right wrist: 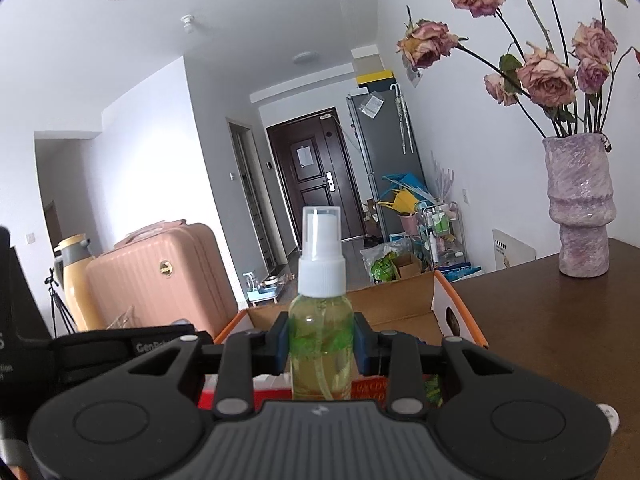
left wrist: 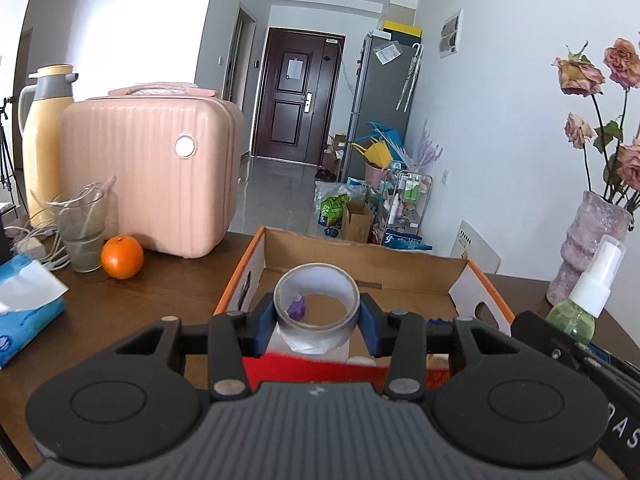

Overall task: Organize rigid objects
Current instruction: 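Carry the tape roll and spray bottle over the red box with both tools, then open both tools to drop the tape roll and spray bottle into the box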

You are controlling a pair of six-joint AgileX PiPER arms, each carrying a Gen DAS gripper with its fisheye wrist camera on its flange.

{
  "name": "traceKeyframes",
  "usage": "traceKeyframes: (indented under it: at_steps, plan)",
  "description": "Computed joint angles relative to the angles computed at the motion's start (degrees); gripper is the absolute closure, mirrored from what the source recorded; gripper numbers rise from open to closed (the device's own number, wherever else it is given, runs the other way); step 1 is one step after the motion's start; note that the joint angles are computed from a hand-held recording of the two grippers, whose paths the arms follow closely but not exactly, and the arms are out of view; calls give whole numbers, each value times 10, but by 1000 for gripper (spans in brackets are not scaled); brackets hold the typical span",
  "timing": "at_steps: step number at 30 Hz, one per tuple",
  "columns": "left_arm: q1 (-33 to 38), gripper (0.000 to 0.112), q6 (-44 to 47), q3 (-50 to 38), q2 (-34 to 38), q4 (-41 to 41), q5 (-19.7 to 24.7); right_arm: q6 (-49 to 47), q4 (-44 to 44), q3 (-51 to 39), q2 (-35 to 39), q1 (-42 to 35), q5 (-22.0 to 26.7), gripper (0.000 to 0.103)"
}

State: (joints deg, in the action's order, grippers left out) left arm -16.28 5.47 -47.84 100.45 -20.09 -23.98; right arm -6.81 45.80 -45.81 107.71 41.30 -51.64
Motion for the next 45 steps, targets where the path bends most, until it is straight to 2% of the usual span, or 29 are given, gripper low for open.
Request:
traceKeyframes:
  at_steps: [6, 11, 17, 22, 27, 31, 35, 39, 41, 42, 45]
  plan:
    - [6, 68, 22, -83, 58, -22, 26, 3, -30, -70, 31, -51, 40, 73]
    - [18, 68, 56, -167, 113, -54, 65, -3, -43, -150, 73, -91, 98, 73]
    - [28, 68, 171, -264, 178, -158, 106, -55, -22, -257, 132, -124, 180, 73]
    - [31, 68, 357, -334, 225, -331, 129, -138, 50, -336, 171, -141, 243, 73]
    - [26, 68, 564, -387, 261, -525, 130, -242, 156, -408, 206, -156, 299, 73]
    - [22, 68, 701, -412, 281, -653, 124, -326, 235, -454, 234, -163, 324, 73]
    - [21, 68, 755, -422, 293, -702, 117, -397, 303, -470, 247, -164, 336, 73]
    - [22, 67, 769, -422, 295, -713, 120, -487, 388, -488, 257, -165, 346, 73]
    - [20, 57, 793, -425, 297, -738, 113, -551, 452, -497, 260, -166, 348, 72]
    - [21, 56, 777, -423, 296, -722, 111, -560, 464, -499, 260, -166, 347, 71]
    - [21, 41, 752, -419, 294, -701, 107, -502, 409, -478, 249, -164, 333, 68]
